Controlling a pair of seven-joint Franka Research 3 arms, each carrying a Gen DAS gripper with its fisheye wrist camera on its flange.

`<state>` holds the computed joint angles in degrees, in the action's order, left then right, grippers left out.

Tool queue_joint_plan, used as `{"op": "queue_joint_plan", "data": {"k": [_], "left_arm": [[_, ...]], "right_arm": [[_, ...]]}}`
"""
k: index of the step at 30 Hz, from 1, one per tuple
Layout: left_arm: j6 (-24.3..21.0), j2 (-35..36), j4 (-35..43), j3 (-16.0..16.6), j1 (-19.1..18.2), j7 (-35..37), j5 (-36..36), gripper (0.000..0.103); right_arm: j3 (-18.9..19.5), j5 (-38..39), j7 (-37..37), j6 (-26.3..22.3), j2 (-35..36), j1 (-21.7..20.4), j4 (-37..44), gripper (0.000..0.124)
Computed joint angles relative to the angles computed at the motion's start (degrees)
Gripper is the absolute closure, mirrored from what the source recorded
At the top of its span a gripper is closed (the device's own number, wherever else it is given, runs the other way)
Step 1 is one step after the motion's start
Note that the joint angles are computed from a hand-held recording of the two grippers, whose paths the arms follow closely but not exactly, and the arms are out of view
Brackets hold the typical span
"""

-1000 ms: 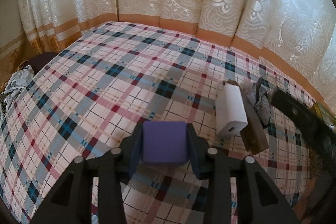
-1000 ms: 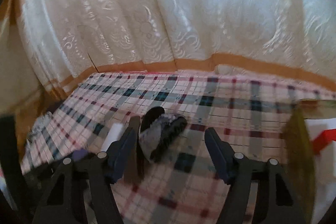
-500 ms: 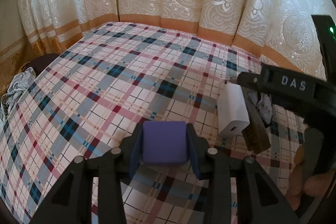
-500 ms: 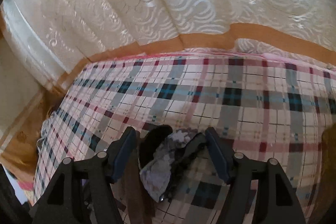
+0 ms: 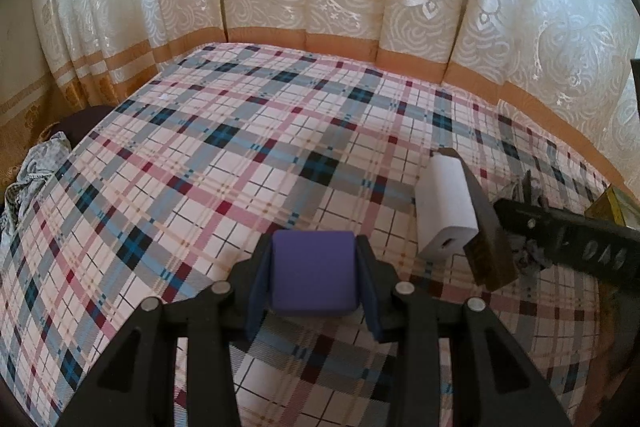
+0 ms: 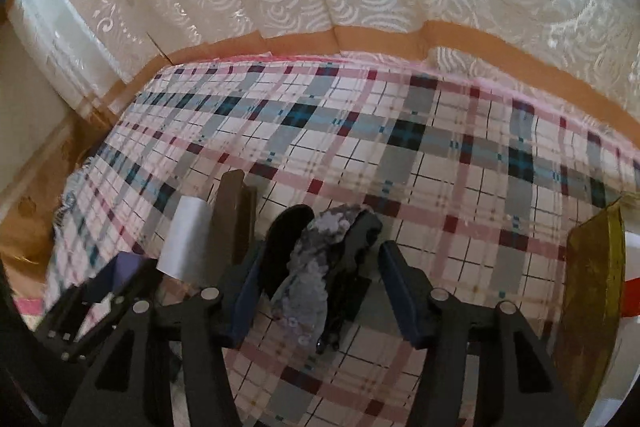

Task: Organize rigid objects
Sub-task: 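Grasp the black slipper with the right gripper while the left gripper holds the purple block, then carry the purple block and black slipper toward the gold tray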

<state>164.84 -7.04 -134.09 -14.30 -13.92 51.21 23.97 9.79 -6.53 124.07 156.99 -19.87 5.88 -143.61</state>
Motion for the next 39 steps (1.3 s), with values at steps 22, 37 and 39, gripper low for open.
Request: {"op": "queue_joint_plan", "data": {"k": [22,37,39], "left_arm": [[7.1,-4.1,-2.8,-3.9,5.3,-16.6,19.2,0.064],[15.7,-9.9,-6.3,-10.5,16.1,-40.2,37.1,0.064],[16.5,-11.3,-7.3,-11.7,17.6,-41.1,36.7,0.064]], "right_arm": [[17.9,-24.1,26.9,11.8,-19.7,-12.9,-14.5,0.074],[20.1,-14.0,21.8,19.5,-30.6,-10.7,-22.9,0.074],[19.9,-12.3,20.8,18.9,-31.9,-9.6,-23.8,0.074]]}}
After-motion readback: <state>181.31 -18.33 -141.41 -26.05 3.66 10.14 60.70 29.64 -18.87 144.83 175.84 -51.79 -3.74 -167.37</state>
